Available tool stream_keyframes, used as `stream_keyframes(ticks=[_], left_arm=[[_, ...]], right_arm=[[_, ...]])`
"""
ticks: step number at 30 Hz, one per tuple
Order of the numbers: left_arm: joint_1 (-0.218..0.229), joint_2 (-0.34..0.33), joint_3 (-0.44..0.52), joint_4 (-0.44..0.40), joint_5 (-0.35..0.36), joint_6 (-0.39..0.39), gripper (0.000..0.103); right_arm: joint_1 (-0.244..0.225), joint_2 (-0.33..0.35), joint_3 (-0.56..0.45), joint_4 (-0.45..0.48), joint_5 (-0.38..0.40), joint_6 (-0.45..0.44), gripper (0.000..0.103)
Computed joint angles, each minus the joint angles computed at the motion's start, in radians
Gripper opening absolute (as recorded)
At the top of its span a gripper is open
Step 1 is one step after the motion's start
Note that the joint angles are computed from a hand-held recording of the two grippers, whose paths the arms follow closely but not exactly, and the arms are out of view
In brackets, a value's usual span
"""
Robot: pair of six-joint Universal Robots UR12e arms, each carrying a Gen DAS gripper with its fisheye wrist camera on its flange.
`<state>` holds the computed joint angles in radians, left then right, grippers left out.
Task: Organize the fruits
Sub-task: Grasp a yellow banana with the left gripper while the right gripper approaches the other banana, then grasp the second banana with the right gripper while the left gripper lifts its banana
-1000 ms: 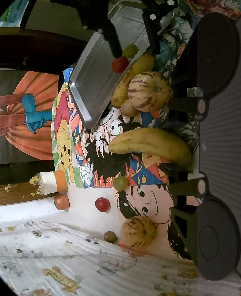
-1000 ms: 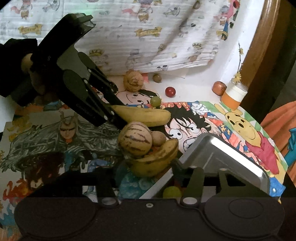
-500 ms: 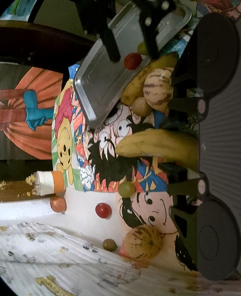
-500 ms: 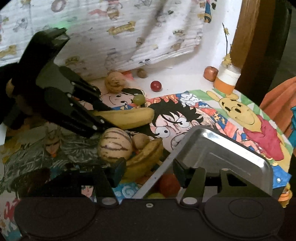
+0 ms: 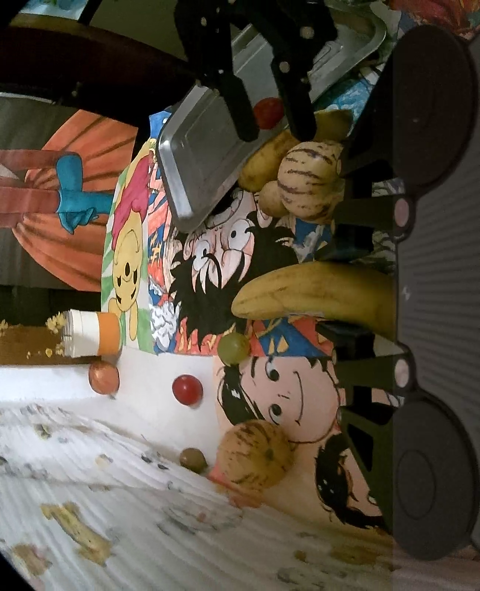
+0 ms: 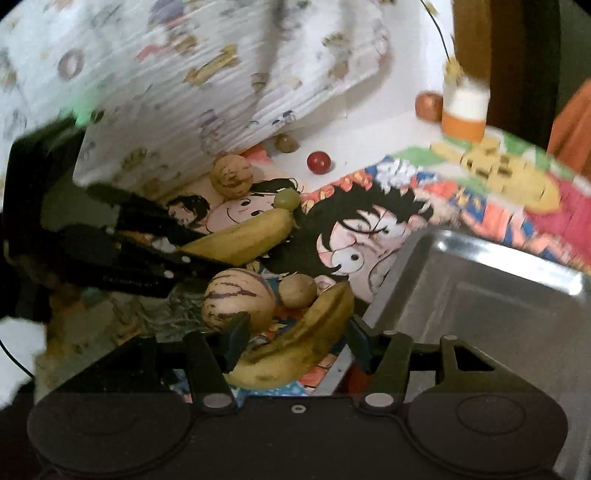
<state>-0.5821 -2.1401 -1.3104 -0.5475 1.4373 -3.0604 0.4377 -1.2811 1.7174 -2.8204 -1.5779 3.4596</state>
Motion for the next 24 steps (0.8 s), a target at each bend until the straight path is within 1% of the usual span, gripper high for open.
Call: stream_keyframes(ticks=[2,3,7,9,12,16,18,20,21,23,24], left_arm=[[0.001,0.003,-0.006,0.004,0.001,-0.006,0.037],[0.001,0.005,-0.009,0.005,0.003,-0.007,0.037],[0.001,0.011,-0.018,0.007,0.006,-0.014,0.037],[0.001,0.013,-0.020,0.004,0.005,-0.019,0.037],[0.002,0.016,-0.025,0.007,0.004,-0.028,0.037],[-0.001,0.016,-0.028,0.013,0.012,-0.033,0.037],[-0.001,0.017,-0.031,0.018,0.012,-0.038,0.037],[0.000,0.019,-0.034,0.022,0.008,-0.044,0.037],[0.001,0.020,-0.037,0.024,0.006,-0.047,0.037],[0.003,0.024,-0.043,0.027,0.000,-0.054,0.037],[0.003,0.027,-0.047,0.029,-0.001,-0.060,0.036]], right_arm=[[-0.020,-0.001,0.007,-0.008,0.063,0.042,0.065],[-0.024,-0.002,0.010,-0.013,0.076,0.046,0.065],[-0.017,-0.006,0.003,0.018,0.065,0.023,0.059],[-0.012,-0.006,-0.001,0.033,0.047,0.016,0.057],[0.003,-0.001,-0.025,0.083,-0.006,-0.015,0.054],[0.027,0.022,-0.074,0.163,-0.061,-0.093,0.062],[0.044,0.043,-0.111,0.220,-0.102,-0.136,0.062],[0.053,0.063,-0.137,0.255,-0.134,-0.144,0.062],[0.052,0.067,-0.140,0.249,-0.131,-0.134,0.063],[0.054,0.069,-0.142,0.247,-0.154,-0.107,0.053],[0.053,0.066,-0.137,0.237,-0.158,-0.096,0.045]])
